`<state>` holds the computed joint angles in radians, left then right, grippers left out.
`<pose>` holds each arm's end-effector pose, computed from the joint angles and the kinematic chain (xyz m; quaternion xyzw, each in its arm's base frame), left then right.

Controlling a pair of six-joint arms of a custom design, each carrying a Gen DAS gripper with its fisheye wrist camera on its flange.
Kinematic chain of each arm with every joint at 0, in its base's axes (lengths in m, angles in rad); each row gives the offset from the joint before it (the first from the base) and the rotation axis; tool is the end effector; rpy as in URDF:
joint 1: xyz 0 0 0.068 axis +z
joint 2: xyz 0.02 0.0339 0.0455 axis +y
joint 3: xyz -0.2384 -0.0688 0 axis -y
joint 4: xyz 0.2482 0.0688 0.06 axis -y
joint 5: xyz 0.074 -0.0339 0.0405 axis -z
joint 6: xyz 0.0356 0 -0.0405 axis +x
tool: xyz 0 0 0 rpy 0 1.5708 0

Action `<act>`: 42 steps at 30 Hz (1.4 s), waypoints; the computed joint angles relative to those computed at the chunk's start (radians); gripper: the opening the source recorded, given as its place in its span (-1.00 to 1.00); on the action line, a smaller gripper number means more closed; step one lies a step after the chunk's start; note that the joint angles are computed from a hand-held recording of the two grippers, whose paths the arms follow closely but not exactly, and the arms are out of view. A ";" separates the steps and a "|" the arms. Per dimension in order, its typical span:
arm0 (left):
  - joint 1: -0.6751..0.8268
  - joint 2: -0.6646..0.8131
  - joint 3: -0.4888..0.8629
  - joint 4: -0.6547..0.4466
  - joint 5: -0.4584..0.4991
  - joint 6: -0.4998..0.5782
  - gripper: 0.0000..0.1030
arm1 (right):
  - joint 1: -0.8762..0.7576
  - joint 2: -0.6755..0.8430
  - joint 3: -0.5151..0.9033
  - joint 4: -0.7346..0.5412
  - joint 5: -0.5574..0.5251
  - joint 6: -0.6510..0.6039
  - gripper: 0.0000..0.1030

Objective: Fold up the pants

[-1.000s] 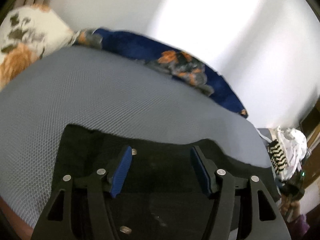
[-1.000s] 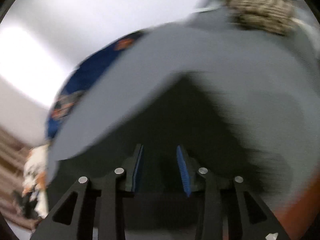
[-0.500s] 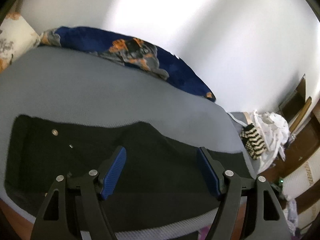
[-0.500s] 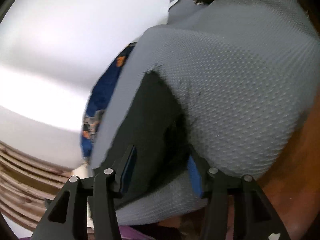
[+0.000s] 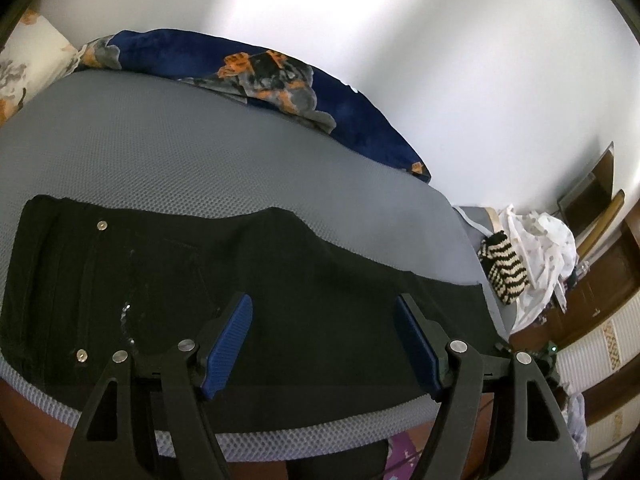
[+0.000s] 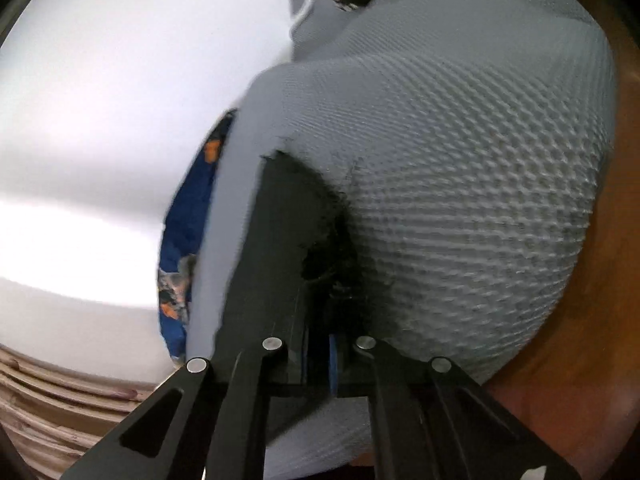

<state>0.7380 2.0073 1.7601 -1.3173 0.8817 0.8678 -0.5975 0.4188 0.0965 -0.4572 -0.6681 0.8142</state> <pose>0.2972 0.2331 0.2304 0.0600 0.9024 -0.2944 0.3089 0.1192 -0.0544 0.1171 0.4693 0.7454 0.3401 0.3292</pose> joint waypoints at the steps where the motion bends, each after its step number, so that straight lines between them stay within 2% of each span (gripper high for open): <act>1: 0.009 0.012 0.020 -0.016 0.001 0.009 0.42 | 0.057 -0.027 0.026 -0.014 0.046 0.018 -0.88; 3: 0.024 0.033 0.053 -0.033 0.010 0.016 0.42 | 0.213 -0.034 0.092 -0.005 0.151 0.069 -0.88; 6: 0.049 0.069 0.112 -0.063 0.019 0.030 0.42 | 0.507 0.075 0.223 0.071 0.341 0.133 -0.87; 8: 0.061 0.104 0.162 -0.089 0.021 0.031 0.42 | 0.710 0.194 0.323 0.136 0.462 0.167 -0.87; 12: 0.088 0.160 0.247 -0.142 0.035 0.050 0.42 | 1.001 0.478 0.491 0.305 0.596 0.203 -0.87; 14: 0.097 0.184 0.282 -0.147 0.035 0.055 0.42 | 1.121 0.653 0.577 0.405 0.619 0.220 -0.87; 18: 0.103 0.248 0.361 -0.154 0.018 0.050 0.44 | 1.290 1.017 0.786 0.485 0.618 0.190 -0.87; 20: 0.107 0.288 0.405 -0.154 0.004 0.039 0.44 | 1.350 1.196 0.896 0.485 0.608 0.164 -0.87; 23: 0.111 0.346 0.467 -0.157 -0.010 0.023 0.44 | 1.419 1.412 1.048 0.410 0.616 0.135 -0.85; 25: 0.113 0.394 0.524 -0.181 -0.022 0.015 0.44 | 1.448 1.453 1.053 0.409 0.632 0.153 -0.85; 28: 0.122 0.448 0.594 -0.223 -0.027 0.010 0.44 | 1.456 1.407 1.002 0.429 0.647 0.152 -0.85; 32: 0.121 0.471 0.623 -0.248 -0.024 0.010 0.44 | 1.467 1.391 1.054 0.336 0.680 0.085 -0.85; 36: 0.110 0.425 0.548 -0.212 -0.031 0.033 0.44 | 1.491 1.440 1.146 0.236 0.712 0.012 -0.85; 39: 0.102 0.372 0.463 -0.165 -0.042 0.059 0.44 | 1.512 1.487 1.194 0.221 0.769 -0.040 -0.83; 42: 0.096 0.343 0.415 -0.146 -0.055 0.079 0.44 | 1.518 1.503 1.201 0.243 0.770 -0.055 -0.69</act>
<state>0.8345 2.3500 2.1749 -1.4630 0.8267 0.9470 0.9207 1.9222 1.2972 -0.2144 0.1021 0.7593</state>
